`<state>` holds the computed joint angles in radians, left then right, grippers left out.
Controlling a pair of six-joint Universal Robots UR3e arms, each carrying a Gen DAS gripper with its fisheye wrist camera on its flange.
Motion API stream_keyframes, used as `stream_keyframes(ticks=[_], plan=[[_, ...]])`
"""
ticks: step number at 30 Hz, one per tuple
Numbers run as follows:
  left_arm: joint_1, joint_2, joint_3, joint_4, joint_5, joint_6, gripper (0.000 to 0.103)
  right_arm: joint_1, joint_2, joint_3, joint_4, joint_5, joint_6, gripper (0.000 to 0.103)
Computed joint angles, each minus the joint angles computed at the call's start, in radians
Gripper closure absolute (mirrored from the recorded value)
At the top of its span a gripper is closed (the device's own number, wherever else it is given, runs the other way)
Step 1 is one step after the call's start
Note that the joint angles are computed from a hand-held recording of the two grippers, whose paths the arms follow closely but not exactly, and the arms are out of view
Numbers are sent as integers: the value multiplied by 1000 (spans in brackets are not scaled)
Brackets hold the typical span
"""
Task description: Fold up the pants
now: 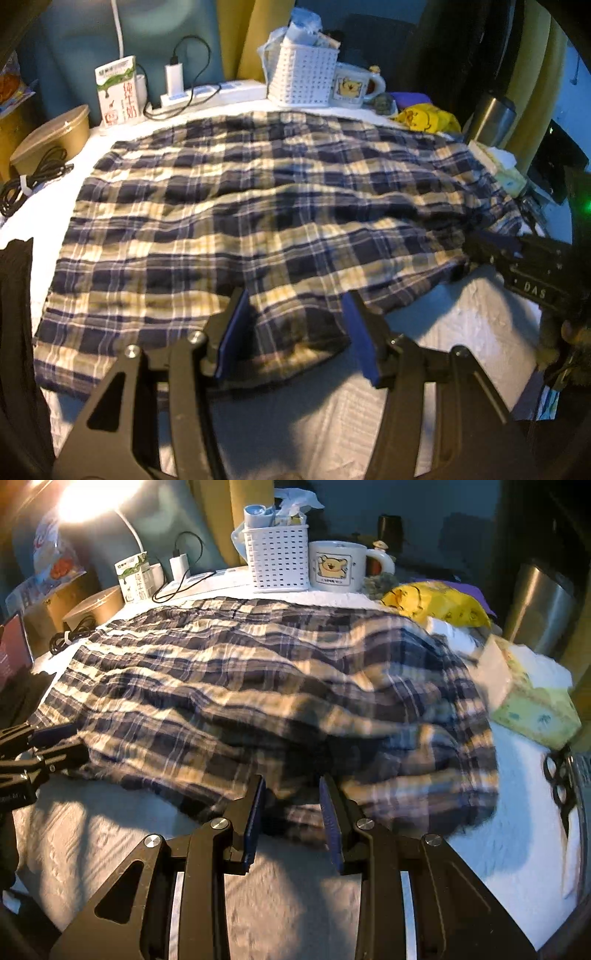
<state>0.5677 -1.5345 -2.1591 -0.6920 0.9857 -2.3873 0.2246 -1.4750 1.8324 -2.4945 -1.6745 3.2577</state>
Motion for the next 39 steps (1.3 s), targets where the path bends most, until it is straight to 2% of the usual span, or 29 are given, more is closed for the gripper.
stream_keyframes(ticks=[3, 6, 8, 9, 10, 11, 14, 15, 20, 31, 39], plan=[[23, 68, -32, -20, -34, -4, 48, 4, -58, 30, 24, -10, 11, 62], [29, 111, -43, -51, -55, -12, 48, -6, -124, 75, 35, -3, 29, 60], [26, 136, -55, -57, -64, -16, 48, -32, -174, 113, 41, 23, 41, 50], [25, 147, -60, -59, -69, -15, 48, -46, -193, 131, 37, 35, 45, 38], [24, 159, -66, -60, -75, -11, 48, -58, -210, 147, 32, 44, 53, 32], [22, 171, -70, -65, -81, -7, 46, -73, -229, 167, 27, 57, 63, 32], [5, 193, -68, -78, -82, -11, 30, -125, -274, 216, 11, 114, 82, 32], [-1, 196, -67, -79, -82, -12, 29, -142, -280, 225, 7, 134, 83, 32], [-40, 174, -51, -44, -62, -52, 27, -212, -259, 252, -28, 235, 80, 32], [-110, 25, 35, 81, 29, -170, 27, -280, -92, 129, -79, 323, 61, 31], [-112, -55, 85, 142, 86, -166, 27, -374, -77, 148, -129, 455, 99, 31]])
